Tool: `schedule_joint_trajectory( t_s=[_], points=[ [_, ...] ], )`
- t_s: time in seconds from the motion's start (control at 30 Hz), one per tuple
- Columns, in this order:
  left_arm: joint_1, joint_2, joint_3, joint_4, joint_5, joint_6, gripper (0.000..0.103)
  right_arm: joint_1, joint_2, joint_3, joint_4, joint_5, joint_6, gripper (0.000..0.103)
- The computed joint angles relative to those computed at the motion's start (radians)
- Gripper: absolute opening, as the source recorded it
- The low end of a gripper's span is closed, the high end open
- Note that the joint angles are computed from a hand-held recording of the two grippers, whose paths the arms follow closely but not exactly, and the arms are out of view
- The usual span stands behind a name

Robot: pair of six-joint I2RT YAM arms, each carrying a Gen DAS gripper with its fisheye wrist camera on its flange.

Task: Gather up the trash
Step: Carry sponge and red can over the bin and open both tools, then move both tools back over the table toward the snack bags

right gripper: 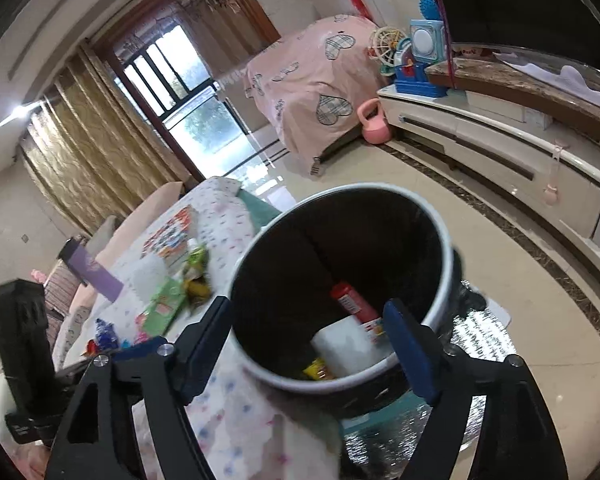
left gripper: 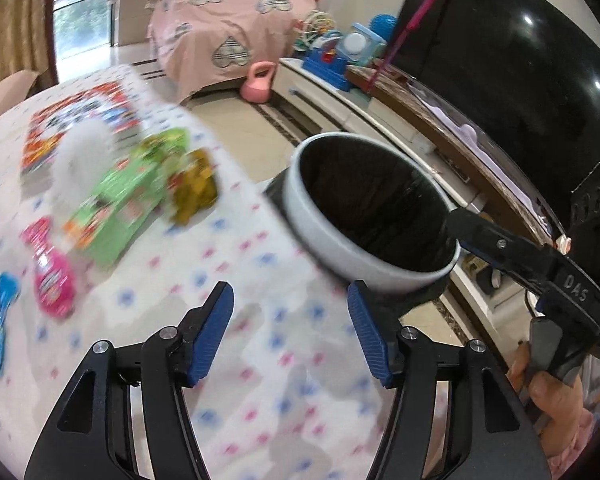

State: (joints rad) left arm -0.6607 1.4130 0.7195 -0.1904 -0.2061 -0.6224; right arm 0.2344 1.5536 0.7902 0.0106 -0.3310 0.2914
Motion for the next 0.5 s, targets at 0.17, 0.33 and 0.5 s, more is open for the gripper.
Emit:
schedule_joint_trajectory(
  t_s=[0.17, 0.33, 0.5],
  points=[
    [0.013, -0.186, -0.164, -0.032, -0.024, -0.056, 0.06, 0.095, -0.046, -0.062, 0.036, 0.013, 0.043, 0.082],
    [0.032, -0.386, -0.294, -0.112, -0.041, -0.109, 0.06, 0.215, -0.06, -0.097, 0.061, 0.045, 0.077, 0.082],
    [0.051, -0.61, -0.391, -0.243, -0.053, -0.152, 0.06, 0.328, -0.04, -0.106, 0.081, 0.072, 0.1, 0.082]
  ],
)
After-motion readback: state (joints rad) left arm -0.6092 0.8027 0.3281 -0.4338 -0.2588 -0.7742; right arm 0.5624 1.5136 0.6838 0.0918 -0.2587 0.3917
